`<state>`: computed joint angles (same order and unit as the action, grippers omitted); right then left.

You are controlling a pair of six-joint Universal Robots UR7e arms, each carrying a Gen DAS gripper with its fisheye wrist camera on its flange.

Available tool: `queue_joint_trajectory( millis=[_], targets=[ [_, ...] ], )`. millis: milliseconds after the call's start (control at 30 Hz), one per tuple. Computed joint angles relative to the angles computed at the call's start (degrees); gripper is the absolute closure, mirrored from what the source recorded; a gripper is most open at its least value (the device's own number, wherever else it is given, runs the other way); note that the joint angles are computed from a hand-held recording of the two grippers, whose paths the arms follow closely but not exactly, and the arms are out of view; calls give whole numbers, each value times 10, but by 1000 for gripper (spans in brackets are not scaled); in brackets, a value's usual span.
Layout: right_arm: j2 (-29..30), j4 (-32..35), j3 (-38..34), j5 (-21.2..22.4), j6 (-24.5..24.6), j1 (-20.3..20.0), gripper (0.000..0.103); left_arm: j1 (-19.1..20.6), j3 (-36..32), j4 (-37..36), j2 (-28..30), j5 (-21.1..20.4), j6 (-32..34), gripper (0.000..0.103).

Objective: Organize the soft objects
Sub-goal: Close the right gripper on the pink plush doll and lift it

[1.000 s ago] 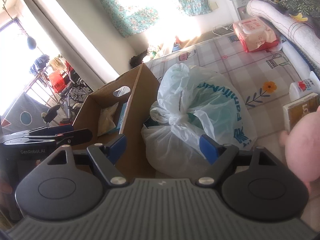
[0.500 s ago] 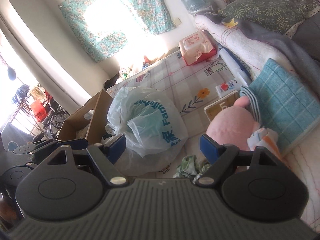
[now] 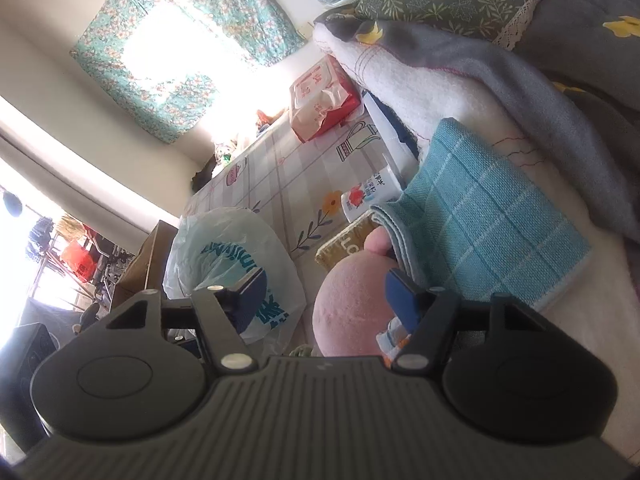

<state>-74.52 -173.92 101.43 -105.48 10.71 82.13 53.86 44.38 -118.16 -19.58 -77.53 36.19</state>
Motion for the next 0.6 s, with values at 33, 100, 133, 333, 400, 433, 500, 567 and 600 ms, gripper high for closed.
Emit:
queue_joint_trajectory(
  millis=[33, 100, 133, 333, 400, 433, 500, 567, 600],
  targets=[
    [4, 15, -9, 1, 1, -3, 44, 0, -10, 10, 8, 1, -1, 11],
    [12, 46, -25, 5, 3, -8, 49, 0, -35, 35, 25, 6, -6, 15],
    [15, 57, -32, 5, 2, -10, 50, 1, -50, 50, 34, 8, -11, 17],
    [36, 111, -71, -12, -3, -16, 50, 6, -130, 123, 83, 19, -37, 28],
    [45, 129, -87, -22, -7, -16, 49, 7, -152, 144, 95, 18, -38, 27],
    [49, 139, -95, -22, -7, -17, 49, 8, -163, 155, 101, 17, -39, 27],
    [55, 155, -105, -17, -7, -20, 48, 6, -164, 153, 104, 22, -39, 26],
    [61, 165, -114, -17, -13, -21, 45, 6, -166, 151, 107, 25, -38, 25],
    [62, 170, -116, -10, -10, -23, 45, 5, -166, 151, 108, 29, -39, 25]
  ],
)
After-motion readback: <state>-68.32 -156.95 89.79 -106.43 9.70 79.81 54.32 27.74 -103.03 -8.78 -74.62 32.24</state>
